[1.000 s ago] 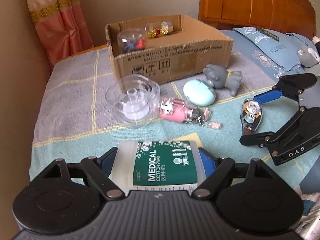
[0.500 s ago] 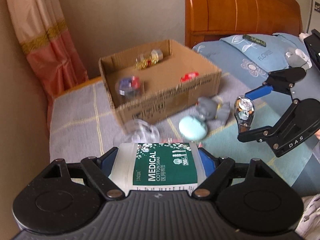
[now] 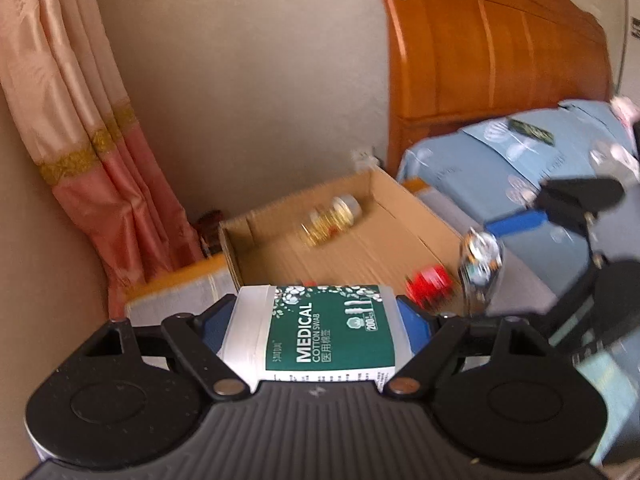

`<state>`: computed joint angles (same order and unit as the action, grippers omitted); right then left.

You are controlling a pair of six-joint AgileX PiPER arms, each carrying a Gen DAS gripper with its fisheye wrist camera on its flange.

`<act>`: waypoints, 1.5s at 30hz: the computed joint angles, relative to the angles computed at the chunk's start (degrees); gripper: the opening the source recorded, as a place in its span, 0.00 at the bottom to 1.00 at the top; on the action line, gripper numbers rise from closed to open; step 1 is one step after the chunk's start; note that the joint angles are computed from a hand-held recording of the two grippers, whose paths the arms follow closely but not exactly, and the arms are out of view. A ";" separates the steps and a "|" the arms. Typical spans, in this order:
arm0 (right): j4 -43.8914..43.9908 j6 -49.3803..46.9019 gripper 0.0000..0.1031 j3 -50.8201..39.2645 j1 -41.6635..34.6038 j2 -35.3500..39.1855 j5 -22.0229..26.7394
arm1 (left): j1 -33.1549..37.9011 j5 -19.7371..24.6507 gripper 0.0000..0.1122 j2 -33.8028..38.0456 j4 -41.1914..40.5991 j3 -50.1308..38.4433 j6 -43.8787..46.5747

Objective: Organize rigid objects
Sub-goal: 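Carry the swab tub with the left tool while the right tool carries the tape dispenser to the box, then open both tools to drop the swab tub and tape dispenser into the box, then reach the left tool to the clear square container while the right tool approaches the grey elephant toy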

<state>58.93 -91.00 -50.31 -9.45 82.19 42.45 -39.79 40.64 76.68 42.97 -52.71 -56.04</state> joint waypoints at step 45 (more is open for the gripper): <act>10.70 -1.25 1.00 19.20 -0.85 -7.60 -14.12 | -1.92 -3.05 0.86 -0.18 16.67 11.38 -28.27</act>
<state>69.62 -92.24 -31.11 -10.30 74.59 28.34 -41.71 37.59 76.50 59.64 -41.33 -84.31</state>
